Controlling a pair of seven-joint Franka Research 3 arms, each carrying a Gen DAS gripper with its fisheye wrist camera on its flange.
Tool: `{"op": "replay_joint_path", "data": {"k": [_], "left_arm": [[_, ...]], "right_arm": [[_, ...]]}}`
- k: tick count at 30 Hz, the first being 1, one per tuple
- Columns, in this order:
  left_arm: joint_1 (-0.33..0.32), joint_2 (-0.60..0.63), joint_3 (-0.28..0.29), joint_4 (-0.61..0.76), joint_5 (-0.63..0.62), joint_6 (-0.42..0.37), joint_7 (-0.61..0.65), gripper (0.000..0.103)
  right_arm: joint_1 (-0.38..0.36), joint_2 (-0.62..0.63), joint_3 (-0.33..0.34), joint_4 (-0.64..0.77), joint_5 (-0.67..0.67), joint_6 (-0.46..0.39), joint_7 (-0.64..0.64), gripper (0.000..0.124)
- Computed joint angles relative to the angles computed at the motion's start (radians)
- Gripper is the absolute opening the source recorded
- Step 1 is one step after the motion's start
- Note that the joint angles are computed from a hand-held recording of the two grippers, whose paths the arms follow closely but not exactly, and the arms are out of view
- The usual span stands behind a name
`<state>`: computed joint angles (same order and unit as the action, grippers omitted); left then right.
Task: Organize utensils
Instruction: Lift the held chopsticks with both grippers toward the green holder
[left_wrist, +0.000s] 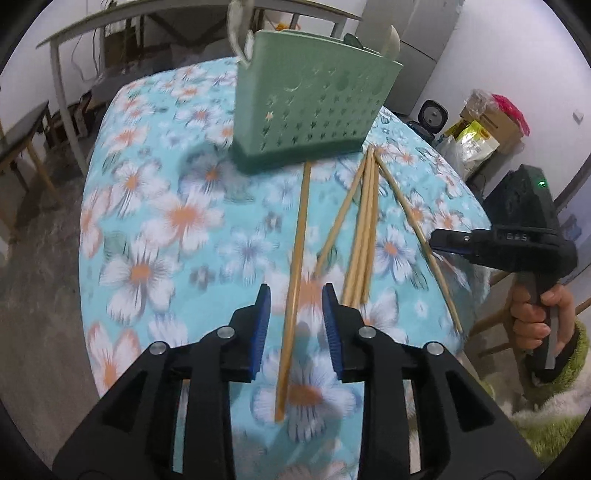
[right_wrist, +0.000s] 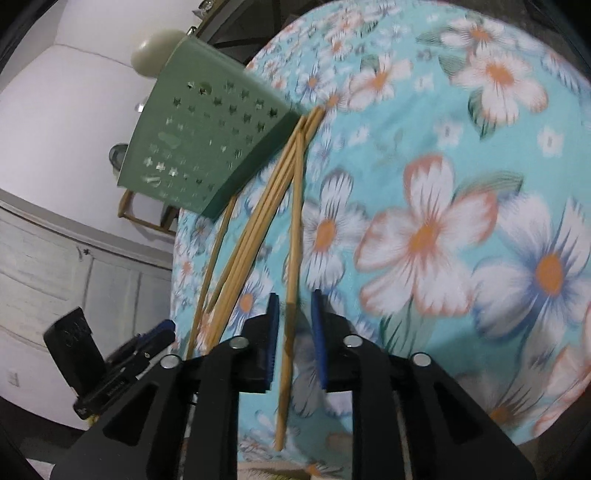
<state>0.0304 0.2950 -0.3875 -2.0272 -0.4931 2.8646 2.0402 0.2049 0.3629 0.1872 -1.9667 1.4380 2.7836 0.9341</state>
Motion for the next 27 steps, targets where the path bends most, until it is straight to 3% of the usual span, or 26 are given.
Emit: {"op": "replay_joint_path", "data": {"k": [6,13,23,27], "left_arm": [[-0.069,0.123,0.050,0.171,0.205,-0.015,-0.107,0.028],[-0.140,0.287,0.108,0.417,0.421,-0.116,-0.253,0.028],[-0.184,0.431,0.126,0.625,0.546,-0.222,-0.331,0.028],[-0.206,0.459,0.142,0.662,0.577,-0.223,-0.366,0.027]], "right_arm": [[0.006,0.065,-0.015,0.095,-0.157,0.029,0.094,0.020],[-0.013,0.176,-0.014,0.252,-0.398,0.006,0.235,0.020],[-0.048,0.292,0.016,0.401,-0.593,-0.031,0.367,0.020],[-0.063,0.312,0.035,0.424,-0.613,-0.028,0.376,0.019]]}}
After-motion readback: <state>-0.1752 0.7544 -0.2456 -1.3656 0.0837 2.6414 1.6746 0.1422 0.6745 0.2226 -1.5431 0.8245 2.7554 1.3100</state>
